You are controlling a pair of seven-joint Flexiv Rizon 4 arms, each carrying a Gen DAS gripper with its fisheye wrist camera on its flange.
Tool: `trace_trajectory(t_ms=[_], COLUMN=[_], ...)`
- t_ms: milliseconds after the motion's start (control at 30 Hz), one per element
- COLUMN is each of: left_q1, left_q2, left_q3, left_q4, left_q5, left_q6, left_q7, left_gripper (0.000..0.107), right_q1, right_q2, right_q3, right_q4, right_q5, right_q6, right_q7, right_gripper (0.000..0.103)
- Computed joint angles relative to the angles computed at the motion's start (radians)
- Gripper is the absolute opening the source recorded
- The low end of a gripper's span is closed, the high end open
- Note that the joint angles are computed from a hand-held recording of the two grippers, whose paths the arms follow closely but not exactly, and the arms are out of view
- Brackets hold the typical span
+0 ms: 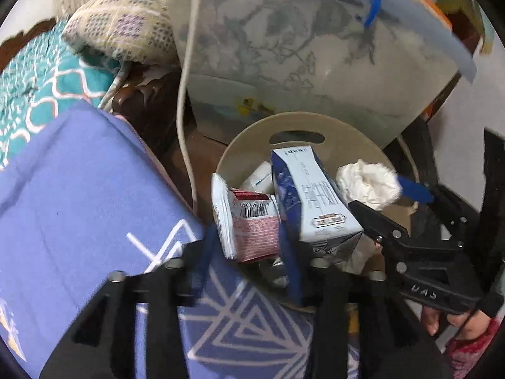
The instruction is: Collect trash
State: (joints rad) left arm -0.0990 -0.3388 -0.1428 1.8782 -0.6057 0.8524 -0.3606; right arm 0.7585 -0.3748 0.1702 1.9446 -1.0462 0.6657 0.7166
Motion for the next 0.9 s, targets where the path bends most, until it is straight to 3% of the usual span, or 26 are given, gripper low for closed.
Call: trace_trajectory(t_ms=[300, 433, 633, 767, 900], left_q1=[0.083, 0.104, 0.115, 0.136, 0.174], left_q2=[0.088, 0.163, 0.267, 0.311, 0.329], left_q3=[0.032, 0.082, 0.158, 0.203, 0.236], left_q4=[0.021, 0.097, 0.248, 0.317, 0.336], left_q5=[-0.198, -0.257, -0.3, -0.325, -0.357], left_q6=[-0.153, -0.197, -0.153, -0.111, -0.098], left_q7=[0.103, 0.198, 0.365, 0.473, 0.547], left_gripper=[0.053, 0.056, 0.062, 0.067, 0.07], right_q1=[0.094, 0.161, 0.286, 0.392, 0.458], right_q2=[0.065, 0.016, -0.105, -0.191, -0.25], right_q3=[0.044, 0.069, 0.045, 0.011, -0.021], right_q4=[-0.011, -0.096, -0.236, -0.379, -0.495], right_q5=[-0.074, -0.06, -0.057, -0.017, 0.007], right_q6=[-0.214, -0.289, -0.332, -0.446, -0.497], right_q7=[0.191, 0.249, 0.39, 0.416, 0.397], right_gripper=[0.08, 0.08, 0.081, 0.087, 0.09])
